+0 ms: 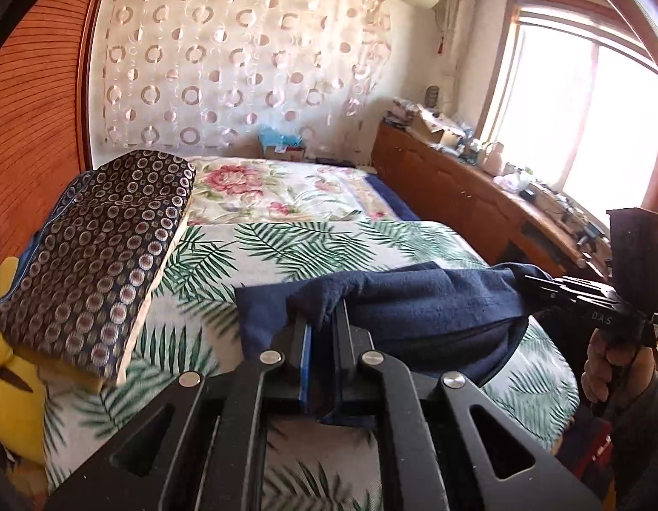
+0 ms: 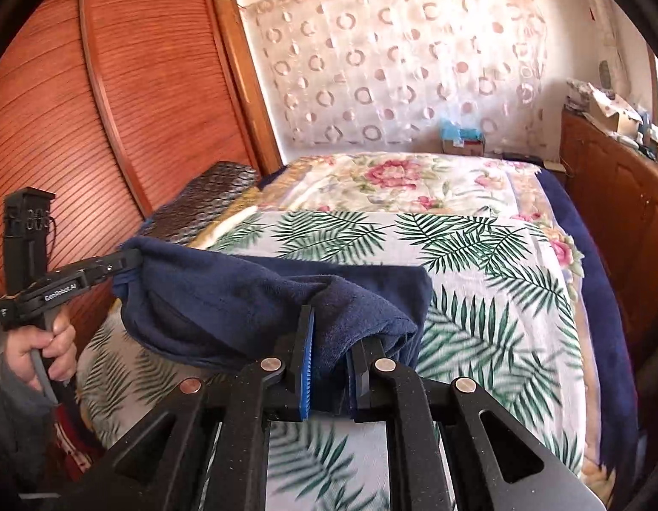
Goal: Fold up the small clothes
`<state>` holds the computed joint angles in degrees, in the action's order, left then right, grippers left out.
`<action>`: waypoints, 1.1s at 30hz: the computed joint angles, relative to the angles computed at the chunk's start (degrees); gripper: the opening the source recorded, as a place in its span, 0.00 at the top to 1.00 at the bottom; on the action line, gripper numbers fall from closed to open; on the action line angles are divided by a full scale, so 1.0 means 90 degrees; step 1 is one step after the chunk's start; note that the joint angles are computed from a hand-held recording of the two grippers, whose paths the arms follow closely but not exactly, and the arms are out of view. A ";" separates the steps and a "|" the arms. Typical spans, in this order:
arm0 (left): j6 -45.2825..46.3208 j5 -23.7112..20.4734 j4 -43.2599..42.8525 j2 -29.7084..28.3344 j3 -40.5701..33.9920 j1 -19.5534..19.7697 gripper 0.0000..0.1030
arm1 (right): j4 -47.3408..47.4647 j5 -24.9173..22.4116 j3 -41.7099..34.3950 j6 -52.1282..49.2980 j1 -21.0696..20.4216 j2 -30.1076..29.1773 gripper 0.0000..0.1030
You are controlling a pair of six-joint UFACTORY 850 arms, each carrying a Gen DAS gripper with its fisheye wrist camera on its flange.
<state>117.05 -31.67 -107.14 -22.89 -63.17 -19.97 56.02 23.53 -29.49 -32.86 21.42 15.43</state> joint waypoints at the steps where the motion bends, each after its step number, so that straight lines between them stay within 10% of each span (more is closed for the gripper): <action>1: -0.0084 0.0114 0.0040 -0.0123 -0.0152 -0.0043 0.92 | -0.0057 0.0005 -0.0114 0.0009 -0.0105 -0.0177 0.89; 7: -0.0645 0.0394 0.0500 -0.0599 -0.0693 -0.0125 0.85 | -0.0514 -0.0181 -0.0666 0.0441 -0.0428 -0.0869 0.81; 12: -0.0435 0.0001 0.0358 -0.0470 -0.0506 0.0049 0.46 | -0.0041 0.0018 -0.0668 0.0053 -0.0414 -0.0723 0.47; 22: -0.0547 0.0095 0.1168 -0.0428 -0.0171 0.0059 0.35 | 0.0905 -0.0165 -0.0473 -0.1582 -0.0262 -0.0692 0.46; 31: -0.1383 0.0664 0.1917 -0.0986 -0.0884 -0.0222 0.35 | -0.0191 -0.1138 -0.1547 -0.0834 -0.1032 -0.1787 0.46; 33: -0.1655 0.0695 0.2130 -0.1116 -0.1090 -0.0257 0.35 | -0.0212 -0.1288 -0.1780 -0.0900 -0.1116 -0.1998 0.59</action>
